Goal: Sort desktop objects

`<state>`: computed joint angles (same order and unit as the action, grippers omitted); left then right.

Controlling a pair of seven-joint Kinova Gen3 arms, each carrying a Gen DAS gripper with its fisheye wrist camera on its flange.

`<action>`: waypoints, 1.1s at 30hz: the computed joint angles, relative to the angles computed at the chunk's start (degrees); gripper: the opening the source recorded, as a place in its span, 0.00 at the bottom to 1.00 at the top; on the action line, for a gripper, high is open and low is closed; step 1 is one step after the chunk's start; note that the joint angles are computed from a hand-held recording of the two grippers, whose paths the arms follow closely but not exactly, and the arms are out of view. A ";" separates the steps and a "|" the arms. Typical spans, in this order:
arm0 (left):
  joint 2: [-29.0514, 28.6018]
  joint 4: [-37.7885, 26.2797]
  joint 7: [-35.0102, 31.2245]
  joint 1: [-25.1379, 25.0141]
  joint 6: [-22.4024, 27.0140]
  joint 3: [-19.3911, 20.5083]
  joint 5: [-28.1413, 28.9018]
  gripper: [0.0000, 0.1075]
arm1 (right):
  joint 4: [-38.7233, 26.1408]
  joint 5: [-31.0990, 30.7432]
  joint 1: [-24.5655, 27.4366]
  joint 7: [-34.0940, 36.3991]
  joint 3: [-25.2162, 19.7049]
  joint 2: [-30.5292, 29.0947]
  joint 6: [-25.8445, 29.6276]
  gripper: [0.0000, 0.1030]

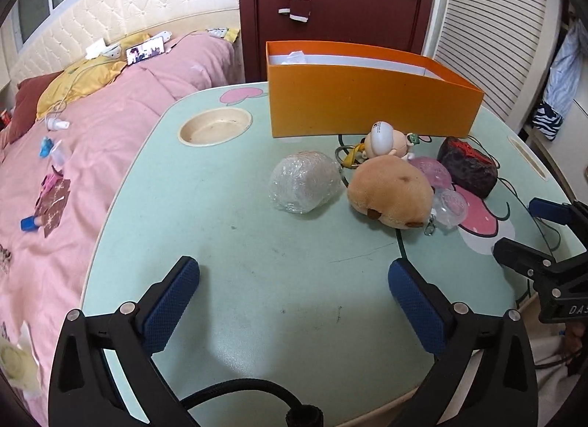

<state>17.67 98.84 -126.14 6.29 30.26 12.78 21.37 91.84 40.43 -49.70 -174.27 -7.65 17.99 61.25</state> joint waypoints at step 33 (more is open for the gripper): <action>-0.54 -5.06 7.39 3.24 4.97 -3.07 -8.53 0.95 | 2.09 2.14 -0.31 -1.47 -0.46 -1.00 -1.57 1.00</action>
